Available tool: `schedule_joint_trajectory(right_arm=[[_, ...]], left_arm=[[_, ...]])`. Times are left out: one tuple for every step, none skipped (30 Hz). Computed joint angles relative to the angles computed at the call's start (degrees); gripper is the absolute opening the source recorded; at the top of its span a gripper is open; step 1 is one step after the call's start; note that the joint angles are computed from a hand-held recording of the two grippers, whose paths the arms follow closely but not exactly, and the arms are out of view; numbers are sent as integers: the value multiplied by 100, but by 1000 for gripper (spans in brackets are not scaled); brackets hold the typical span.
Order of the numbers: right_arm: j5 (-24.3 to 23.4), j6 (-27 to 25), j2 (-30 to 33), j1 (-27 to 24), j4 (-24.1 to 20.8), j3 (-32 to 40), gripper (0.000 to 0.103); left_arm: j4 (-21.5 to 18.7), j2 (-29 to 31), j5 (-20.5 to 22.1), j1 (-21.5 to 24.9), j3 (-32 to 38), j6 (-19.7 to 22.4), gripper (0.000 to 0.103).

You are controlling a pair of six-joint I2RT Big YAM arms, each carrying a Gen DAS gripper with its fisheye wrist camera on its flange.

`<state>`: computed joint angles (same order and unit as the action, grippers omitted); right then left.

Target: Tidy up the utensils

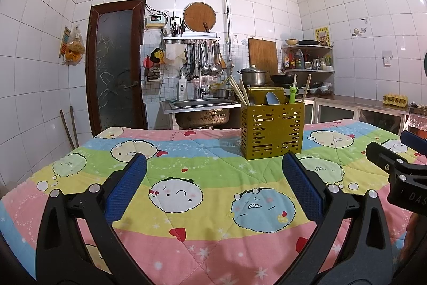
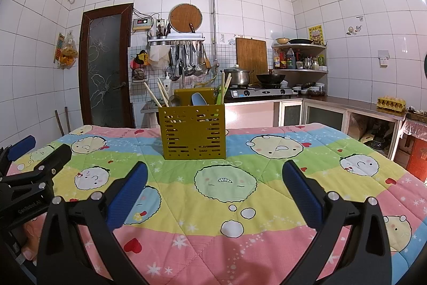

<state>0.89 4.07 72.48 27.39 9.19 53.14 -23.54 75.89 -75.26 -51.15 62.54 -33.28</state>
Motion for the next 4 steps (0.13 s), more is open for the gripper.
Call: schedule_joint_trajectory(right_arm=[[3,2,-1,3,2,-2,99],[-1,0,-1,-2,4,-2,99],[-5,-3,-1,-7,9,-2,99],[-2,-4,0,-4,10,-2,99]], left_arm=[[19,-8,-7,-6,-8,17,98],[26,-14,-19,-13,-15,23,98],[31,-15,-25,-15,-15,30,98],[17,-13,-33,-19,-13,18,98]])
